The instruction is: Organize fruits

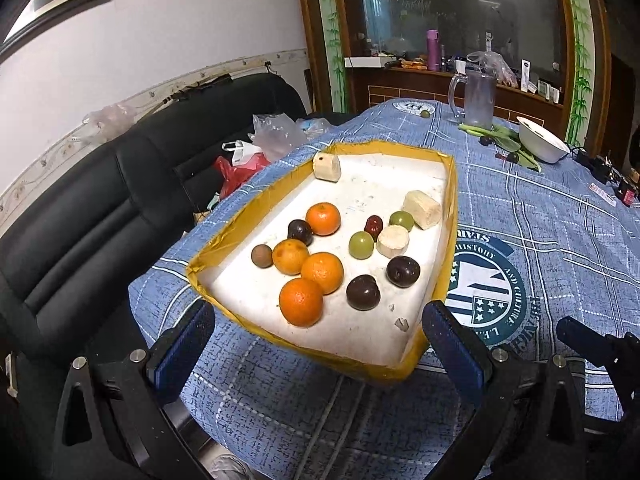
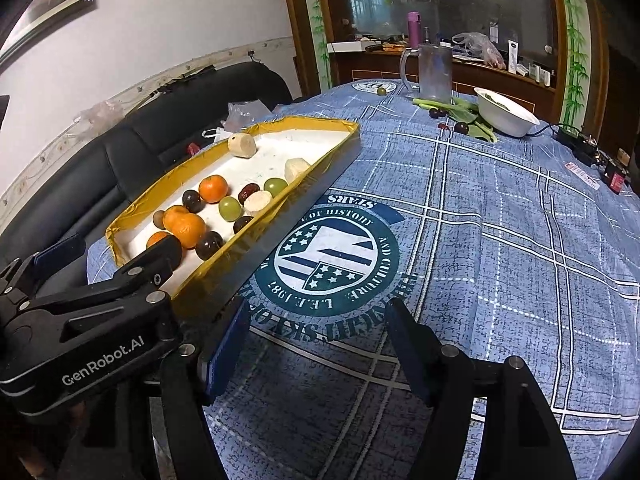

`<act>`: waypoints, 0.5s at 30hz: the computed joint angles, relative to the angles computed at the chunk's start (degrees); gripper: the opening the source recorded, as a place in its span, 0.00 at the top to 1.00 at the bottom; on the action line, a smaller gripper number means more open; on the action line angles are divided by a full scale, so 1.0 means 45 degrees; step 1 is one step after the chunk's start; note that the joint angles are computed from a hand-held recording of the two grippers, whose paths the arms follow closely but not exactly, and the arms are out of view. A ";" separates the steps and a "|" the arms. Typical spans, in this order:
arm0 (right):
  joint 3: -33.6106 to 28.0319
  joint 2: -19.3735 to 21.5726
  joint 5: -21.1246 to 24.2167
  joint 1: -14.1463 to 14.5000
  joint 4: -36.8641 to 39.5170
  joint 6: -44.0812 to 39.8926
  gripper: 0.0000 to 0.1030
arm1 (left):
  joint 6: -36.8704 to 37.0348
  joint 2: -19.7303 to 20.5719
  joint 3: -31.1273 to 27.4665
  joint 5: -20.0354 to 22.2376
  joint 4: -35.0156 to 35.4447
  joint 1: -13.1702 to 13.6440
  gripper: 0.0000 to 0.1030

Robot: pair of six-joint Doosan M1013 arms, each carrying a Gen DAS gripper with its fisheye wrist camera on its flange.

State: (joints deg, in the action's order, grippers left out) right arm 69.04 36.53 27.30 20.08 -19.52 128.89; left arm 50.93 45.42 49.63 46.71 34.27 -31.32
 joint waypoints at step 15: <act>-0.0193 0.0139 0.0259 0.0009 0.0276 -0.0292 0.28 | 0.0550 0.0148 -0.0226 0.0146 -0.0871 0.0121 0.00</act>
State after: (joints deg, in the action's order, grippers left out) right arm 68.17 37.15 28.47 20.13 -18.28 127.58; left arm 53.41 46.08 48.61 47.37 30.35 -30.77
